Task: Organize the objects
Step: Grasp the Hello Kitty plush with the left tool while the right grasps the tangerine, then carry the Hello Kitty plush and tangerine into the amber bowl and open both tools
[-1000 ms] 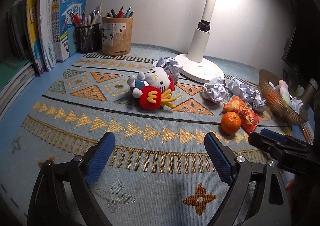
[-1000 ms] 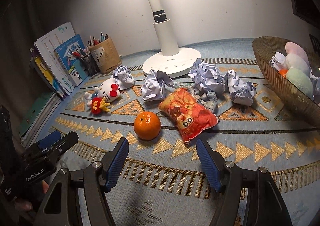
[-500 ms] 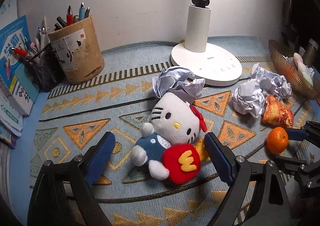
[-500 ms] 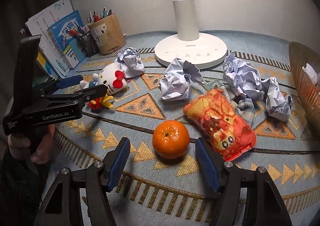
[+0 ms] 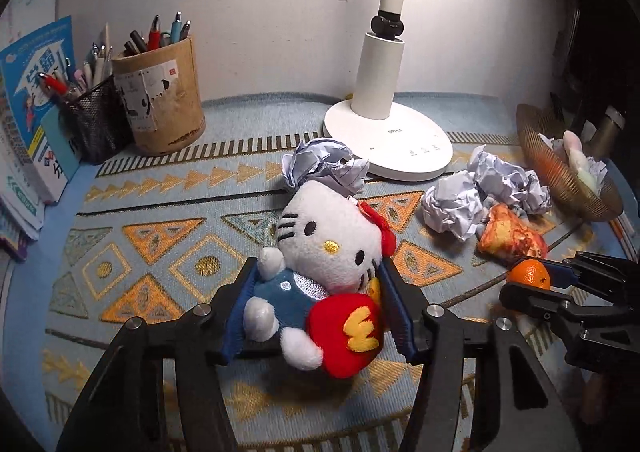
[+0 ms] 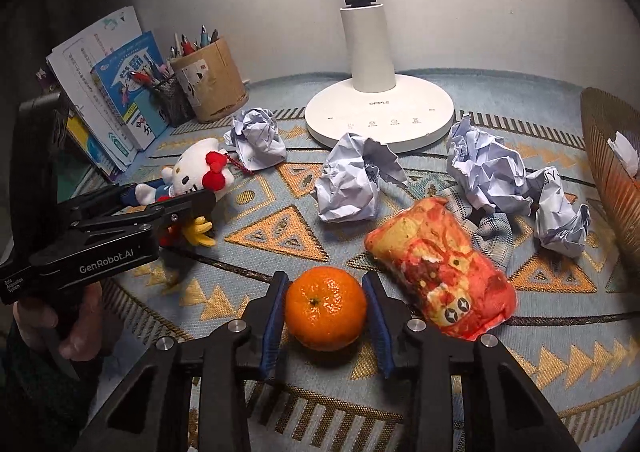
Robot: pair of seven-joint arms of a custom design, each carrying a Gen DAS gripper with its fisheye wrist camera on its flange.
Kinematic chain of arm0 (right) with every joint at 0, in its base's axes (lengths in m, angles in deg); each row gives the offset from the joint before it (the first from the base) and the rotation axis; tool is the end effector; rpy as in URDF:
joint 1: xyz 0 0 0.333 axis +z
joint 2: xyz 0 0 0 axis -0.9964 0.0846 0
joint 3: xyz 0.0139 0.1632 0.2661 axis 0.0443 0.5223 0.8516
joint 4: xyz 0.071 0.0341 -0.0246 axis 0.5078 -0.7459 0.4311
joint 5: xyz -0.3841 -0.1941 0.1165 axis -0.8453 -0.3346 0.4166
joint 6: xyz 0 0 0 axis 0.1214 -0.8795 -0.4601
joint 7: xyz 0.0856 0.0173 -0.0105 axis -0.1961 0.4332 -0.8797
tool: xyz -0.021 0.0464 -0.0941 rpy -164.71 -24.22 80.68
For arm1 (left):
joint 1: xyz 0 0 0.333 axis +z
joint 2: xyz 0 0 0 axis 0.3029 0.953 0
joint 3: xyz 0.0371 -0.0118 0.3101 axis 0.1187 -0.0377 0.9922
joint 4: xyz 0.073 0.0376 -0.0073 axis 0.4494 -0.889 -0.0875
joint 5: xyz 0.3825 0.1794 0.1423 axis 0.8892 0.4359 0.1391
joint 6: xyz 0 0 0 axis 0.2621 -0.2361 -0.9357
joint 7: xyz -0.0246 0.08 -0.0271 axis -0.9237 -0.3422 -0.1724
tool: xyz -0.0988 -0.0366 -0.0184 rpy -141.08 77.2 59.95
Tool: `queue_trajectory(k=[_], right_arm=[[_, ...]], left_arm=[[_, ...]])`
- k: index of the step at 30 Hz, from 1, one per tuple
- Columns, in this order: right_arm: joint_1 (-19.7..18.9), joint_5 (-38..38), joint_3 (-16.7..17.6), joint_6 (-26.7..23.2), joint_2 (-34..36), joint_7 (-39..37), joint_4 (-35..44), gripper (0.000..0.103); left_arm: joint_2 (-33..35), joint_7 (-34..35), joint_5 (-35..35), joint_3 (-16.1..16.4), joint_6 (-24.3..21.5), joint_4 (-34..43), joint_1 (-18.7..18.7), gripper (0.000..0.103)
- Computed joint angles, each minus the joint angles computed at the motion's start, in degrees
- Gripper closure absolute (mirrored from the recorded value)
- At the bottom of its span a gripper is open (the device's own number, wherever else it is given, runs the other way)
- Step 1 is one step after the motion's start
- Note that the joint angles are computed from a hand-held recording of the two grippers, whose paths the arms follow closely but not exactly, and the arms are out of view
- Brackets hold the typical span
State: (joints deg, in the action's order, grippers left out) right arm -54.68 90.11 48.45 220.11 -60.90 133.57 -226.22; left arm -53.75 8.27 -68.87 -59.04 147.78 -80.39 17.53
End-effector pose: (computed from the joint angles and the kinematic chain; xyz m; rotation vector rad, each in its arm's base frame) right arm 0.4490 0.1805 0.4923 -2.0967 1.1787 -0.1576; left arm 0.3973 -0.1006 0.5033 -1.8943 1.7004 -0.7543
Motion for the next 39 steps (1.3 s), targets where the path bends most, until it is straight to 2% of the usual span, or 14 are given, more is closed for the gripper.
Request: queue_trajectory(k=[5, 8, 11, 14, 15, 19, 23, 26, 30, 34, 36, 39], right_arm=[[-1.3, -2.2, -1.8, -1.0, -9.8, -3.0, -5.4, 0.066], [-4.9, -7.0, -2.1, -3.5, -14.4, -1.3, -8.4, 0.066], [-7.7, -11.2, -2.8, -5.8, -15.8, -0.6, -10.1, 0.066], [-10.8, -16.8, -0.8, -3.2, -15.7, 0.4, -12.4, 0.066], [-10.9, -17.6, -1.2, -2.6, -15.9, 0.2, -13.0, 0.066], [-9.6, -16.2, -5.8, -5.9, -16.8, -1.1, -12.8, 0.065], [-11.7, -16.7, -6.1, -6.5, -20.7, -2.1, -14.9, 0.043], [-12.4, -17.2, -6.9, -8.3, -23.1, -3.0, -16.2, 0.043], [-12.3, -17.0, -6.0, -7.2, -21.8, -2.2, -15.9, 0.043], [-10.6, -15.6, -6.6, -7.6, -19.5, -2.4, -14.3, 0.048], [-10.4, -15.5, -6.3, -7.9, -18.6, -2.6, -13.9, 0.063], [-10.2, -14.5, -6.7, -7.3, -19.2, -3.1, -14.2, 0.066]], left_arm=[[-10.3, -10.9, -3.0, -3.6, -5.7, -3.3, -2.2, 0.048], [-14.7, -16.7, -4.9, -5.3, -6.2, -5.9, -6.6, 0.048], [-14.0, -22.2, -4.6, -9.1, -5.0, -6.1, -8.9, 0.048], [-10.0, -26.0, -2.3, -12.0, -4.2, -4.4, -9.4, 0.048], [-8.8, -27.4, -1.2, -13.1, -4.7, -3.6, -9.1, 0.048], [-5.7, -31.3, 3.6, -15.8, -6.8, -1.1, -7.8, 0.048], [-4.1, -34.0, 5.6, -14.3, -6.6, -1.1, -9.2, 0.048], [-3.5, -35.5, 6.9, -13.8, -7.0, -1.1, -9.9, 0.048], [-3.4, -36.3, 8.2, -13.0, -6.8, -1.2, -10.6, 0.048], [-3.1, -36.7, 9.0, -12.6, -6.5, -1.2, -10.9, 0.048], [-2.7, -36.4, 9.4, -12.5, -6.8, -0.9, -11.0, 0.048], [-2.1, -35.4, 10.0, -12.1, -5.9, 0.1, -11.3, 0.048]])
